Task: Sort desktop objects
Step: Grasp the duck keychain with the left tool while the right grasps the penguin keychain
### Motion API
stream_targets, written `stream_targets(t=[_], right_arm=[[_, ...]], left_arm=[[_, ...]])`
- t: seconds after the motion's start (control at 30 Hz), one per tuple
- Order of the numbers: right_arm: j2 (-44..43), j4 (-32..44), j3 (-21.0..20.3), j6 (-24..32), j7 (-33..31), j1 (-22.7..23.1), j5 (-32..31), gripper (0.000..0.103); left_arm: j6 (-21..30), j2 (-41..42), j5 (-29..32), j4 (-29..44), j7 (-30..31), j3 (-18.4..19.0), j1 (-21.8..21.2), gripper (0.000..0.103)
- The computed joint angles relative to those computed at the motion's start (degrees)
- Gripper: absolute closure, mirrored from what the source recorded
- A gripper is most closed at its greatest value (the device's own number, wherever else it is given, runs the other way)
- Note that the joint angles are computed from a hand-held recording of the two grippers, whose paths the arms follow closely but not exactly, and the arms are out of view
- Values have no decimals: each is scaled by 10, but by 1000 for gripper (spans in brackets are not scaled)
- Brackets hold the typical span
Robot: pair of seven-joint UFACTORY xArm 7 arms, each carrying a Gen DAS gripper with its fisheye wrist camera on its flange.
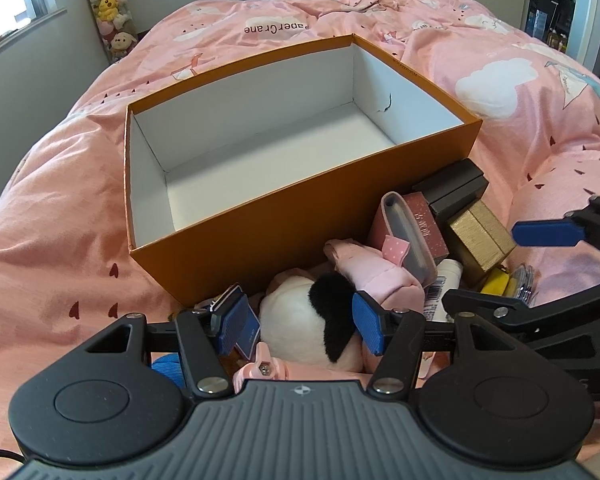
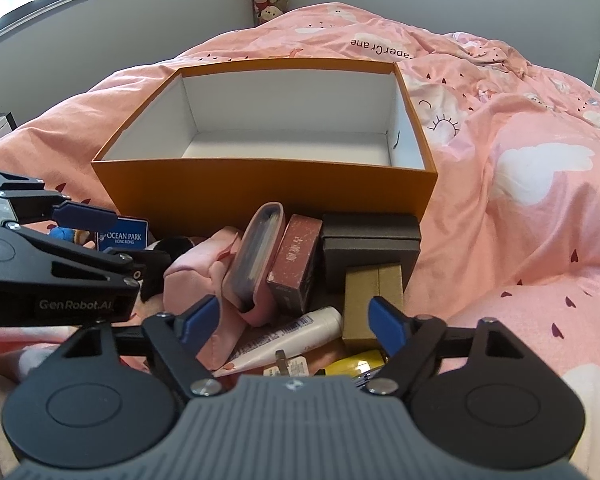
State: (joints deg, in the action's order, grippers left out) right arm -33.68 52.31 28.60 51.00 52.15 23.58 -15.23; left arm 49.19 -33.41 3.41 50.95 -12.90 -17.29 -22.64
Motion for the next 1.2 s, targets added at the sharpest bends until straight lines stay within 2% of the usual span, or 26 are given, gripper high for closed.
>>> stream_targets(t=[0.17,0.23,0.3,0.37,0.4,0.43,0.5,0.57,0.73,0.83,1.03,1.2], right_arm=[[1,-4,-8,-11,-8,8,10,36],[1,-7,-12,-20,-13,11,15,37],[2,-7,-14,-27,-19,14,18,45],[6,-7,-19,-33,-29,18,26,49],[8,-7,-22,-35,-34,20,29,54],[10,-7,-25,-38,-39,22,33,57],[12,-6,-32,-43,-47,26,44,65],[12,-10,-45,-60,-59,35,63,68],[26,-5,-66,-95,-95,52,107,67],[46,8,-65,-100,-110,53,118,67],[69,30,-57,-100,-123,52,109,65],[88,47,-67,-107,-153,52,104,65]], left_arm=[[-2,0,-24,2,12,16,-10,45],[-4,0,-44,3,22,28,-18,46],[-5,1,-66,6,35,40,-25,49],[-2,2,-83,11,49,48,-29,54],[1,2,-92,14,55,52,-31,60],[4,4,-100,17,61,55,-32,62],[21,9,-117,27,75,66,-32,65],[41,14,-126,39,85,72,-26,65],[90,26,-146,68,101,86,-8,65],[114,34,-162,78,112,94,0,65],[123,34,-164,85,111,96,25,65],[127,31,-159,91,108,104,45,65]])
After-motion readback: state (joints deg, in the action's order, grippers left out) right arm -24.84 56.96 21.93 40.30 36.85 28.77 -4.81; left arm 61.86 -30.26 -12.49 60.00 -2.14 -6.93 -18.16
